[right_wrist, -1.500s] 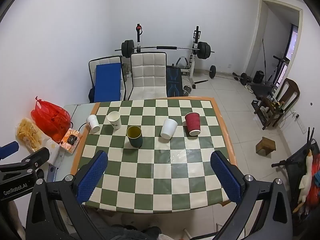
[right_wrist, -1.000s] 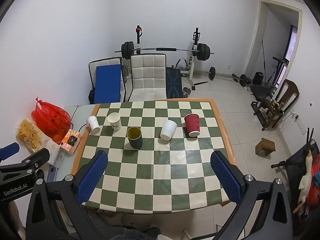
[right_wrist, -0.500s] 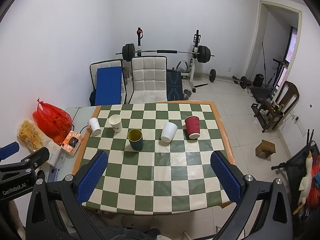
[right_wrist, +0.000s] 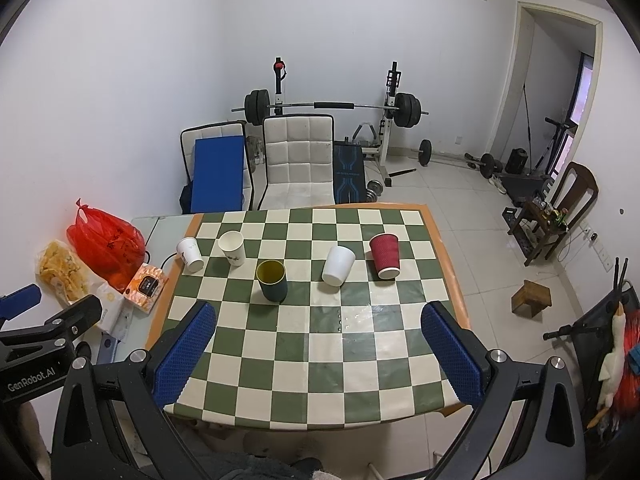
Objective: Flip cup upside down
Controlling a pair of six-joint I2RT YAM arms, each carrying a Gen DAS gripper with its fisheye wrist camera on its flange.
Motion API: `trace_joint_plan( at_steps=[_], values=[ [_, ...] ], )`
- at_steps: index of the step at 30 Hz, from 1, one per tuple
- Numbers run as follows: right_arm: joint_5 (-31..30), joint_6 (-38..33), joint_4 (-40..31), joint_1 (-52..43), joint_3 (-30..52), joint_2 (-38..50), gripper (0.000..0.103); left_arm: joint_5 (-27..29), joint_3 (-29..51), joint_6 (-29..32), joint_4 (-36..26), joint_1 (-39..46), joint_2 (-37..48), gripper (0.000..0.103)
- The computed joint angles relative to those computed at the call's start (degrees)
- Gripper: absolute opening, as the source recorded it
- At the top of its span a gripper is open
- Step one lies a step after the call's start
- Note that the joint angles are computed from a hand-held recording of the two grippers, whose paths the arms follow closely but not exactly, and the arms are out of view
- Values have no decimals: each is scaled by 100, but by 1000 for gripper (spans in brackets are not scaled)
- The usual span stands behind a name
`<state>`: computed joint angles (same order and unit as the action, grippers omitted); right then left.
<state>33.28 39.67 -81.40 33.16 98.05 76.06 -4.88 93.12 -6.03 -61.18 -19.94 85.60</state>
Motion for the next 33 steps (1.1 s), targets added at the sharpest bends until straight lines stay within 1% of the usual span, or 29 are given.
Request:
trace_joint_plan(
  at_steps=[10, 11, 12, 13, 16, 20, 22, 23, 24, 25, 28, 30, 31, 32, 33],
  values=[
    [60, 53, -34, 70, 147, 120, 103, 0, 112, -41, -79, -30, 47, 103],
    [48, 80, -159, 62, 302, 202, 103, -16, 144, -47, -88, -39, 63, 103],
    [119, 139, -340, 186, 745, 435, 103, -24, 119, -51, -65, -40, 47, 103],
    [118, 155, -433, 182, 900, 516, 103, -4, 80, -45, -44, -28, 28, 103],
    [107, 123, -448, 164, 970, 546, 103, -16, 165, -46, -75, -48, 79, 103],
    [98, 109, -485, 147, 1070, 594, 103, -13, 91, -45, -47, -41, 23, 103],
    [132, 144, -444, 180, 949, 533, 103, -31, 221, -67, -99, -75, 91, 103],
    [129, 141, -494, 169, 1062, 590, 103, -37, 364, -77, -157, -87, 176, 103],
    [114, 133, -485, 160, 1055, 579, 103, -36, 789, -82, -343, -94, 423, 103],
    [124, 130, -482, 160, 1050, 579, 103, -13, 994, -61, -423, -70, 544, 103],
    [100, 104, -520, 122, 1150, 631, 103, -20, 1128, -49, -462, -74, 627, 103],
    [94, 87, -562, 108, 1259, 682, 103, -24, 1003, -84, -409, -95, 554, 103],
    [117, 111, -503, 135, 1108, 604, 103, -35, 1045, -93, -420, -108, 580, 103],
    [115, 107, -491, 133, 1088, 589, 103, -55, 964, -80, -382, -115, 530, 103],
    [111, 105, -506, 124, 1134, 611, 103, -65, 1094, -90, -419, -125, 614, 103]
  ],
)
